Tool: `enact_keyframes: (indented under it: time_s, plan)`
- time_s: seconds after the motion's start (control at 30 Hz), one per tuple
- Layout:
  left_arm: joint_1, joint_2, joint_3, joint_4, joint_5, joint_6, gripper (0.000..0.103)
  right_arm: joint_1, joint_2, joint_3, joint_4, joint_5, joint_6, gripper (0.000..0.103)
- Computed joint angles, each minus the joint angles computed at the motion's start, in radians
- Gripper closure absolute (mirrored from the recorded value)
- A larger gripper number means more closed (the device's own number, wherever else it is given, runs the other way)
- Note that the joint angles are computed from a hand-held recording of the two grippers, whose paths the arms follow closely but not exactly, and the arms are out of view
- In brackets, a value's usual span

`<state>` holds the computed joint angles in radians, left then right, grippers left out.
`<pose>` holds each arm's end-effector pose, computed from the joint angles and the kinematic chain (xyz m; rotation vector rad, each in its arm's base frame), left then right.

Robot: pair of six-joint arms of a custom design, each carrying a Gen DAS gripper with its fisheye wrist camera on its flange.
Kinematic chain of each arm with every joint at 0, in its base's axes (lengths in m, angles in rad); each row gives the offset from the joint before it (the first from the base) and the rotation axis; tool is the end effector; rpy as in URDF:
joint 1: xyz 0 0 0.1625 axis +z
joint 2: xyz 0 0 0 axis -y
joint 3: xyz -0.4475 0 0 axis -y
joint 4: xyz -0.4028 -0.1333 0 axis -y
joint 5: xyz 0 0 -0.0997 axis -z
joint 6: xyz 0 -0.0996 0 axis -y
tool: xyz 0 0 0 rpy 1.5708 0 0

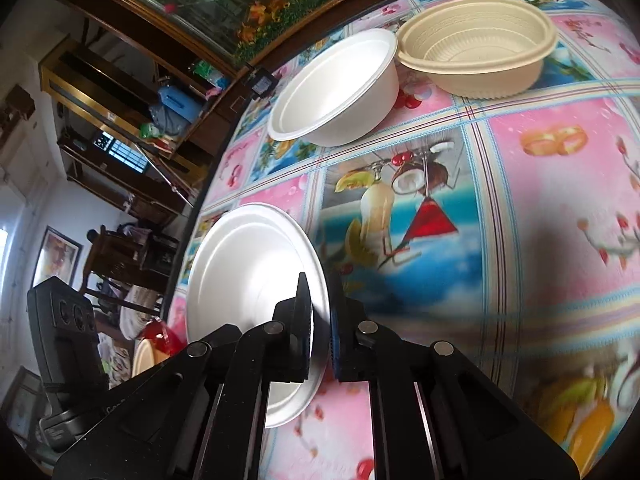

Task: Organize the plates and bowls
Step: 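Carry the white plate with the right gripper over the red plate stack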

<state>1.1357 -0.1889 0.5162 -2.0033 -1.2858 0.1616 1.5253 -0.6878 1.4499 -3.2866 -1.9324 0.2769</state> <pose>-0.2458 -0.9115 0.0325 0.8219 2.7463 -0.2056 0.0629 -0.7745 0.1959 -0.6530 -2.5013 1.3750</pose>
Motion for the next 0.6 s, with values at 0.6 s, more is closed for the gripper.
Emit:
enact_keyframes:
  time_s: [0.6]
  plan:
    - [0.054, -0.297, 0.363, -0.267, -0.008, 0.076, 0.093, 0.164, 0.098, -0.123, 0.085, -0.053, -0.127, 0.096]
